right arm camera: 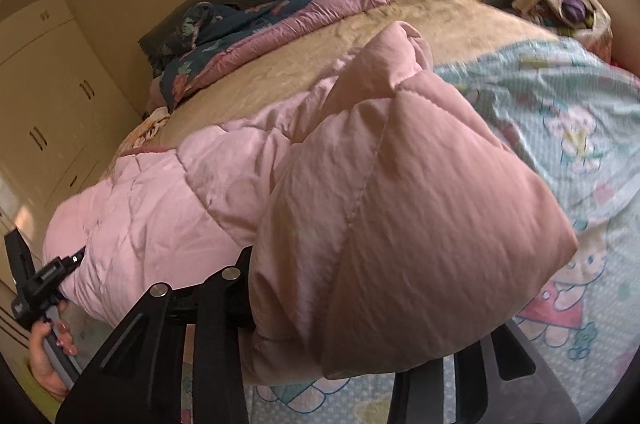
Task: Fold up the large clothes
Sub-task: 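Fold the held jacket half over onto the rest with both tools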
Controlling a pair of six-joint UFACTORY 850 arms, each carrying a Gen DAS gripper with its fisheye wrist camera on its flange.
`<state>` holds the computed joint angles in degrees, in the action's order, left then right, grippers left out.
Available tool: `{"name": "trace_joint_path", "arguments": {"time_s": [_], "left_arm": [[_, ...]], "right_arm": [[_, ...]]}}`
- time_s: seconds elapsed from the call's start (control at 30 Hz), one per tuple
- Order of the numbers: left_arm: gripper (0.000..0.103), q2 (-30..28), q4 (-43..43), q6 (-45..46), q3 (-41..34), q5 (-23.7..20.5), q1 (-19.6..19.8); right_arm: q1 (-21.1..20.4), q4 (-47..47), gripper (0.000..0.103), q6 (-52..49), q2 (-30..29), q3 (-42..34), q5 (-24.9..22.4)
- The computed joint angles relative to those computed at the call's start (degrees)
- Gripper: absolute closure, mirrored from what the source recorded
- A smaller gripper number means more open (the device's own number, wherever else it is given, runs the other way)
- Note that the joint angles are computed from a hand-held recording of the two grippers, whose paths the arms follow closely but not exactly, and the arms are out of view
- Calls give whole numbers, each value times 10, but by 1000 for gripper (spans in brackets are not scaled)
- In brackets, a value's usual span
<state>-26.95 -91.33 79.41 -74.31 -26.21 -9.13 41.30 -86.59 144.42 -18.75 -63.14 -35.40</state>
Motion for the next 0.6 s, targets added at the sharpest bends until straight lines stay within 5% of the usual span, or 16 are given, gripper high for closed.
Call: {"name": "trace_joint_path", "arguments": {"time_s": [0.23, 0.6], "left_arm": [[68, 26, 47, -51, 12, 2, 2], [68, 76, 66, -64, 60, -14, 14]], "right_arm": [[18, 52, 71, -115, 8, -26, -34], [57, 79, 71, -148, 31, -15, -67]]}}
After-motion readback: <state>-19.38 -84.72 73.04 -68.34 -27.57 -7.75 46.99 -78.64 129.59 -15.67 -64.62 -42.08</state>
